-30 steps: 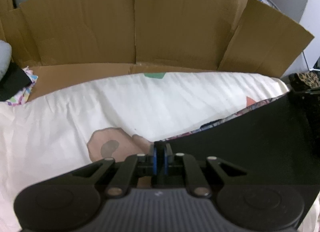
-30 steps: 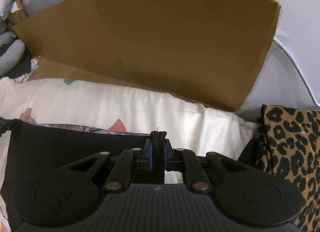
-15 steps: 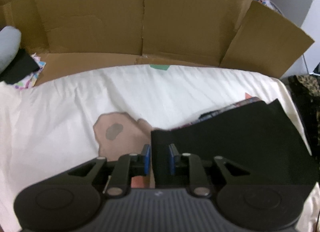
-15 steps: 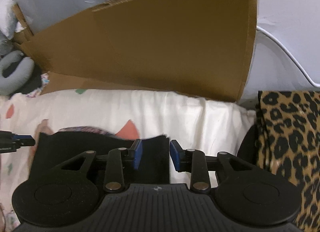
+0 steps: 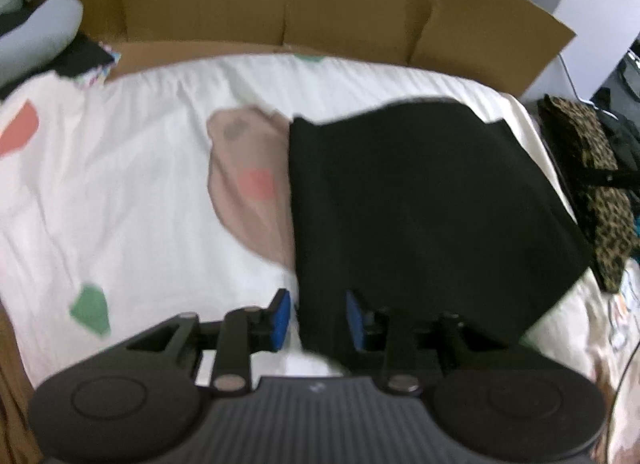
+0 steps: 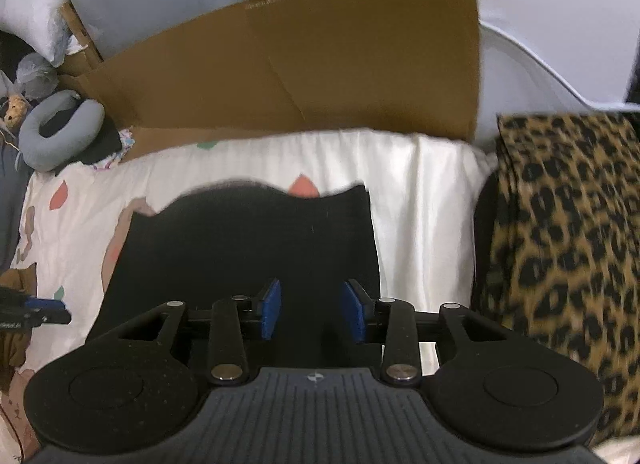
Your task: Fold clothes
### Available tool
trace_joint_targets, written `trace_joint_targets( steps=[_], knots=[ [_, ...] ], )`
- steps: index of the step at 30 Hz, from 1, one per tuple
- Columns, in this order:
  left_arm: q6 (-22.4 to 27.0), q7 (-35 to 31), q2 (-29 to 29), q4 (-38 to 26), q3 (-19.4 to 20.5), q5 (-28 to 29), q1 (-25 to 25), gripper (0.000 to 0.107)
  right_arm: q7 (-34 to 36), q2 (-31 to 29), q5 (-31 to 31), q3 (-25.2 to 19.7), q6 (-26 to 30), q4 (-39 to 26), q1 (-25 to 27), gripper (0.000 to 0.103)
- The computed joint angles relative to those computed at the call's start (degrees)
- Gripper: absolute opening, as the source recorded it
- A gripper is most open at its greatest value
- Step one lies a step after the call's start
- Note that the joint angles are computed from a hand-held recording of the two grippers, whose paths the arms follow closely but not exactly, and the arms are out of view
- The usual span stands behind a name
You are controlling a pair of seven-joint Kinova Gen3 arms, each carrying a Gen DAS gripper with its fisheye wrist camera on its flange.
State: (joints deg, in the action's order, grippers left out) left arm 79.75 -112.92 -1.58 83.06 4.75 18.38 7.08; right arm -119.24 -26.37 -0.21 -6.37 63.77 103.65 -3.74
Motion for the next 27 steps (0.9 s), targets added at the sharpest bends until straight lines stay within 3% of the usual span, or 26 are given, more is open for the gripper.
trace_joint_targets(
  steps=[8,17,27],
  knots=[
    [1.5,-2.0,-2.1,5.6,-0.8,3.4,-0.1,0.034,-5.5,-4.8,-0.3,-2.6,4.5,2.5,1.7,0.042],
    [1.7,-3.7,-3.4,10.4,-0.4,3.5,0.6,0.033,-10.7,-9.3,-5.4,-0.1,5.9,8.3,1.9,0.042],
    [-4.8,-5.8,-6.7,16.5,1.2,1.0,3.4,0.036,-15.7,-14.0,-15.0,6.2,-2.3,19.4,2.7,0.049]
  ],
)
